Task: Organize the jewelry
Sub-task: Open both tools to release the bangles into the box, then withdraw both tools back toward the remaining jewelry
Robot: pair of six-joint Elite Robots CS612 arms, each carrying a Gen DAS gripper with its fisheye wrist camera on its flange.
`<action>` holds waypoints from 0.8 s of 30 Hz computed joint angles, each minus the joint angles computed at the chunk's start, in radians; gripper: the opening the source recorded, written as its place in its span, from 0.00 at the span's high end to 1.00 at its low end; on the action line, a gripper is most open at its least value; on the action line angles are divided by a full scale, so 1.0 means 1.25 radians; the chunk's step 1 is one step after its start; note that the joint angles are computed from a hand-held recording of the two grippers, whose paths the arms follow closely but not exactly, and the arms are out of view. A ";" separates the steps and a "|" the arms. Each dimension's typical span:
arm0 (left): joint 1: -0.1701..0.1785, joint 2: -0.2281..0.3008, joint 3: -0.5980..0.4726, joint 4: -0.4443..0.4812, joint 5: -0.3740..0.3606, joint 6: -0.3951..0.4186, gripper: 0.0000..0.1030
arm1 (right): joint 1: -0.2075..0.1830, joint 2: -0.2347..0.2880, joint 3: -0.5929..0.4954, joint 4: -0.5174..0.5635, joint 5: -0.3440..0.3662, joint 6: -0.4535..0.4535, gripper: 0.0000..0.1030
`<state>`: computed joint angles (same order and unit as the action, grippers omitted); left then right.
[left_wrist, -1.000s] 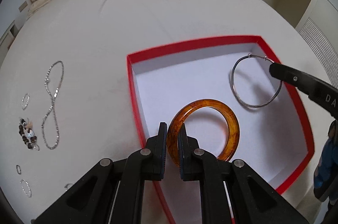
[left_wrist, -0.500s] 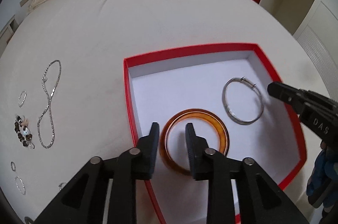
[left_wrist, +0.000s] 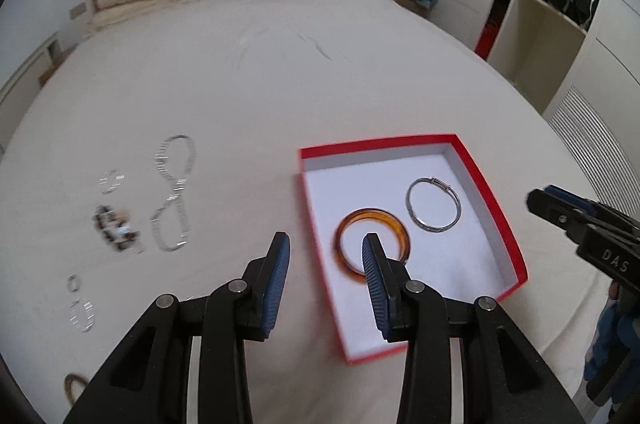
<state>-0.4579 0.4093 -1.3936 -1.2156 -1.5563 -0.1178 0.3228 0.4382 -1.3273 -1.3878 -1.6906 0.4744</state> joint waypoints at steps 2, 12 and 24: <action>0.004 0.004 -0.032 0.015 0.017 -0.013 0.64 | 0.012 -0.007 -0.006 0.004 -0.023 0.004 0.64; 0.042 0.030 -0.175 0.098 0.044 -0.062 0.62 | 0.089 -0.030 -0.035 0.016 -0.122 0.012 0.61; 0.078 0.070 -0.321 0.158 0.118 -0.109 0.47 | 0.159 -0.041 -0.033 -0.010 -0.187 -0.031 0.52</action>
